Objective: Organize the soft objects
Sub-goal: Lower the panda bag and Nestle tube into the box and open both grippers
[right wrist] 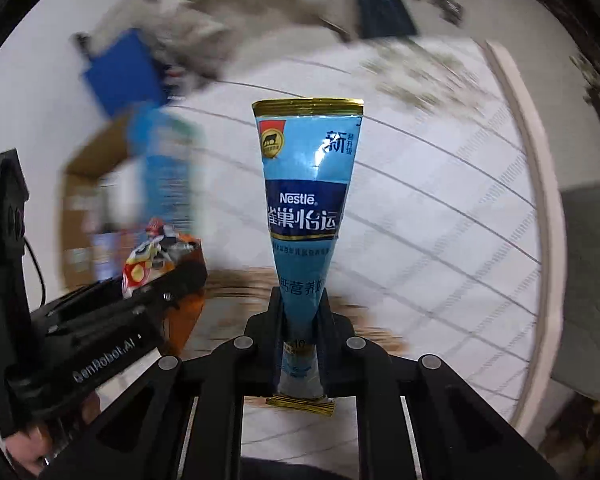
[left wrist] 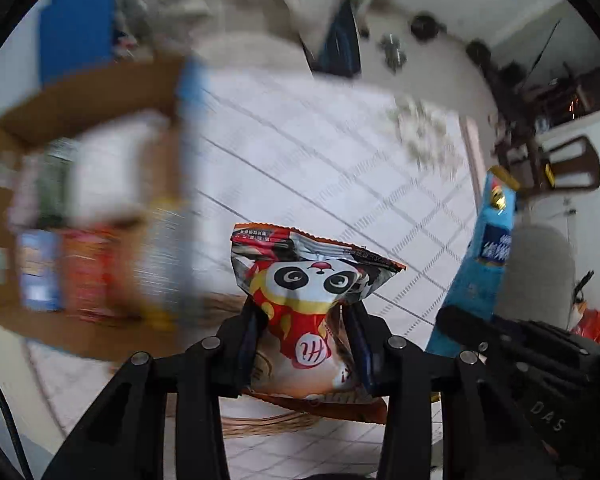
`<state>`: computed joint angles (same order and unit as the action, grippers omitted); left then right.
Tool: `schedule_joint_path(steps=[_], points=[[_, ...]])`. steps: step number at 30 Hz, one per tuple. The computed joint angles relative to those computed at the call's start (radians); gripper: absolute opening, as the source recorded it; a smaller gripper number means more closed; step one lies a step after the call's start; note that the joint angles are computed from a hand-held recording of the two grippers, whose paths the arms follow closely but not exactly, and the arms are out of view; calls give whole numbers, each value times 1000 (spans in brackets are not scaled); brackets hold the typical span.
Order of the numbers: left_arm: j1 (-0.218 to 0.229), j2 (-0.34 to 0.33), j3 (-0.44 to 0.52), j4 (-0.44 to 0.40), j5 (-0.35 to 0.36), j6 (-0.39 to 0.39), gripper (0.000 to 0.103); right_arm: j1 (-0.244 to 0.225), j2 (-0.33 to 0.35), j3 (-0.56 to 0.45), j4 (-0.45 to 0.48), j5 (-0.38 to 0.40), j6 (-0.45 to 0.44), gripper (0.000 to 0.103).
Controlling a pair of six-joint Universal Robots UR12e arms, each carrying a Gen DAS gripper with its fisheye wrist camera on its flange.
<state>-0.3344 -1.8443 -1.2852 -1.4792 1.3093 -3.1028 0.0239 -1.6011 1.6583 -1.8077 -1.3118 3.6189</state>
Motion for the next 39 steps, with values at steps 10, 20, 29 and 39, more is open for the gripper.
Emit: schedule_joint_path(steps=[10, 20, 29, 39], points=[[167, -58, 116, -56, 251, 104, 38, 199, 234, -274, -54, -5, 60, 15], [238, -173, 179, -218, 341, 144, 38, 240, 405, -405, 47, -58, 139, 15], [250, -209, 206, -339, 299, 166, 64, 236, 467, -442, 136, -12, 166, 90], [246, -178, 192, -272, 263, 167, 92, 248, 458, -458, 139, -36, 162, 103]])
